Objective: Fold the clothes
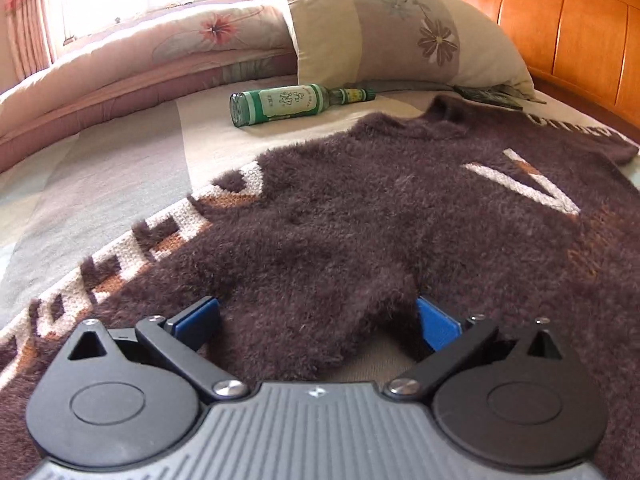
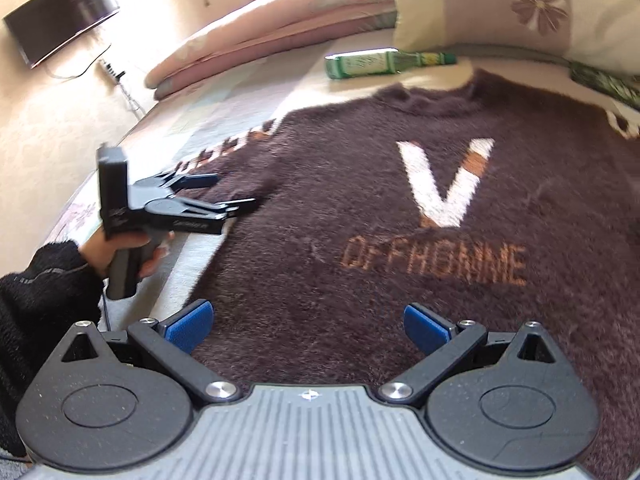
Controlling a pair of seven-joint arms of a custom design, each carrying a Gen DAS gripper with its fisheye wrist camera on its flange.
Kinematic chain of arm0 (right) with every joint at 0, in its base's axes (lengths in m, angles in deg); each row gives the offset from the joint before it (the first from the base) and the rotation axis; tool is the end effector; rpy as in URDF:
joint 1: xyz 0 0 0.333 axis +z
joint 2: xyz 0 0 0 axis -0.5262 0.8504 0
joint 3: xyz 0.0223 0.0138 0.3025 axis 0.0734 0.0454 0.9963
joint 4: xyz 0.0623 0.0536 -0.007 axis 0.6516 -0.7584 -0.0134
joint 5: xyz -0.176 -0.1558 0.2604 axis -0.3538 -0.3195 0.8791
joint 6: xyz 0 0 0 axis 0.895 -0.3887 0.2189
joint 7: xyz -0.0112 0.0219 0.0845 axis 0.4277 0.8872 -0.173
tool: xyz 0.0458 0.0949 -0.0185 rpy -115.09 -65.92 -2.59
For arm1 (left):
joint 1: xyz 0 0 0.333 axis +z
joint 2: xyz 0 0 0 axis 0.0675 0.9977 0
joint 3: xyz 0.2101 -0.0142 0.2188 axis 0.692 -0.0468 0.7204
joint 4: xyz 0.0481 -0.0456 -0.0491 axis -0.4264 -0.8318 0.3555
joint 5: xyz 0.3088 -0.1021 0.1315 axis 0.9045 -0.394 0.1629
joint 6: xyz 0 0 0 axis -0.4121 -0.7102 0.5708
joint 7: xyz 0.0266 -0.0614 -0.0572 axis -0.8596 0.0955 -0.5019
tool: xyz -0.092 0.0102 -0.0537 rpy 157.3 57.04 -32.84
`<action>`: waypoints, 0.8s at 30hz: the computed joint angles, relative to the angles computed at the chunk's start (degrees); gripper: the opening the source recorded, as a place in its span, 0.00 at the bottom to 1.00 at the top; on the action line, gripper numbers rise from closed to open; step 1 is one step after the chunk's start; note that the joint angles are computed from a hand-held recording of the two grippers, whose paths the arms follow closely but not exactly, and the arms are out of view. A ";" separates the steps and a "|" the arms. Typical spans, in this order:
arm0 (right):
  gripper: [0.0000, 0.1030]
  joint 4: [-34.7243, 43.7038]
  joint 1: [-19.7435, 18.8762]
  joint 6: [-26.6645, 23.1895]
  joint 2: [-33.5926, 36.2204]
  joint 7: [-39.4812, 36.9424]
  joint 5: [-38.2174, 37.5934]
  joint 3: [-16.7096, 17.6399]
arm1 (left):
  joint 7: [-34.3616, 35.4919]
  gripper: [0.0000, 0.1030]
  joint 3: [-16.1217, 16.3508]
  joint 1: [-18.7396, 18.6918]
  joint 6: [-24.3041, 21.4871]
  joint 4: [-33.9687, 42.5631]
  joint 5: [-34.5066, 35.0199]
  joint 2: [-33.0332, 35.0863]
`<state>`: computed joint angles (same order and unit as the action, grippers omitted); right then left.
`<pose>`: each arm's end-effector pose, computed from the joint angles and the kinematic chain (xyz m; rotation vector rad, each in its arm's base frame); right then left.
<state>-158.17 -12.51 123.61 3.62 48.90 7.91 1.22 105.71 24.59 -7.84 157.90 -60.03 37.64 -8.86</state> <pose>0.5117 0.2270 0.4194 -1.6526 1.6923 -0.1959 0.6331 -0.2305 0.3433 -1.2835 2.1268 -0.9021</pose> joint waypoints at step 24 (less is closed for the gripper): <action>1.00 -1.59 -0.18 1.26 -1.63 -2.88 0.92 1.58 | -1.21 0.99 5.62 -2.65 0.10 -7.06 -3.95 -5.47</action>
<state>-159.75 -12.68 124.87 1.99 46.02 8.83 2.81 104.50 30.21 -10.50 158.00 -67.09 33.69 -14.32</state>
